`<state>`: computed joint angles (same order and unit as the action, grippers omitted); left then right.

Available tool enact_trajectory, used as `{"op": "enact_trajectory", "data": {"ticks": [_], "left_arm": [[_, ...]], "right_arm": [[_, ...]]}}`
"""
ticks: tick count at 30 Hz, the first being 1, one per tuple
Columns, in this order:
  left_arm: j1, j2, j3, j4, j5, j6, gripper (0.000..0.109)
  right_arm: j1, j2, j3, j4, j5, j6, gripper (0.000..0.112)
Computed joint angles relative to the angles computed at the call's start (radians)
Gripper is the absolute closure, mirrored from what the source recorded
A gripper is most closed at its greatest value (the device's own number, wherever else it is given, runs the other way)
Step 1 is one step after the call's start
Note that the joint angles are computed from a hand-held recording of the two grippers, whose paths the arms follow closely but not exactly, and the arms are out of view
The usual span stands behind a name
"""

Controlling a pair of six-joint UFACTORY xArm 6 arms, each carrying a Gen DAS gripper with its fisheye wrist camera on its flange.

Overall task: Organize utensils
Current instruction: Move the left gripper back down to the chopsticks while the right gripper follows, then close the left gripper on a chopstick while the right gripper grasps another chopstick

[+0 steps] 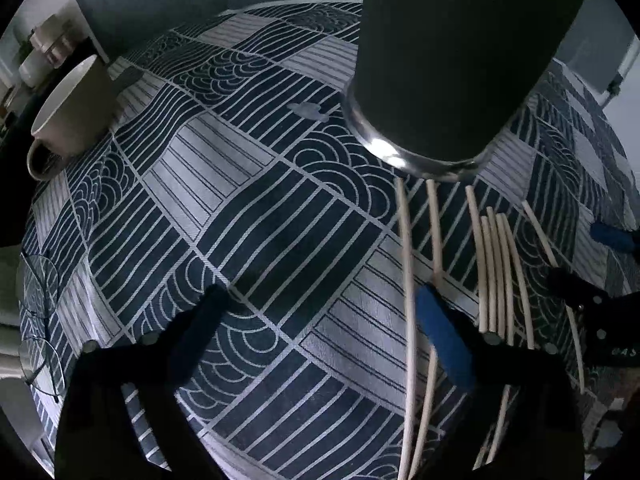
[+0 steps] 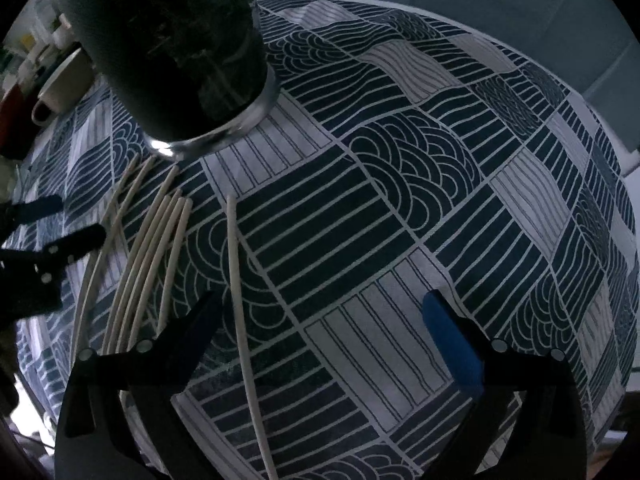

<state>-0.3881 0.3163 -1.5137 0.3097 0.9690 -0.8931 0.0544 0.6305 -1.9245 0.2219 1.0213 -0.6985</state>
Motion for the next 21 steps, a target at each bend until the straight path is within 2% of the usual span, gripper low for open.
{"op": "enact_trajectory", "data": {"ticks": [1, 2, 3, 4, 5, 7, 9, 10, 12, 15, 21], "left_arm": [[-0.002, -0.007, 0.006, -0.001, -0.008, 0.02, 0.031], [-0.007, -0.012, 0.009, -0.001, -0.009, 0.026, 0.041], [-0.011, -0.017, 0.012, -0.002, -0.01, 0.033, 0.046], [-0.01, -0.026, 0.023, -0.001, -0.016, 0.037, 0.048], [-0.011, -0.037, 0.039, 0.003, -0.026, 0.029, 0.051], [-0.013, -0.061, 0.072, 0.017, -0.041, 0.021, 0.058], [-0.008, -0.077, 0.091, 0.01, -0.044, 0.023, 0.072], [-0.004, -0.091, 0.108, 0.004, -0.046, 0.022, 0.075], [0.003, -0.114, 0.137, -0.006, -0.055, 0.024, 0.089], [0.019, -0.152, 0.179, -0.054, -0.062, 0.025, 0.103], [0.043, -0.194, 0.232, -0.136, -0.088, 0.045, 0.104]], "right_arm": [[-0.002, -0.007, 0.009, 0.004, -0.003, -0.01, 0.02], [-0.005, -0.01, 0.012, 0.012, -0.005, -0.023, 0.023], [-0.007, -0.023, 0.029, 0.022, -0.014, -0.041, 0.032], [-0.011, -0.037, 0.047, 0.032, -0.019, -0.057, 0.045], [-0.016, -0.048, 0.058, 0.041, -0.021, -0.069, 0.051], [-0.025, -0.055, 0.062, 0.048, -0.022, -0.077, 0.074], [-0.037, -0.052, 0.054, 0.055, -0.017, -0.084, 0.086], [-0.039, -0.051, 0.052, 0.054, -0.018, -0.085, 0.096], [-0.046, -0.046, 0.044, 0.038, -0.024, -0.079, 0.105], [-0.054, -0.026, 0.008, 0.016, -0.006, -0.046, 0.108], [-0.078, 0.021, -0.08, 0.022, 0.069, -0.028, 0.108]]}}
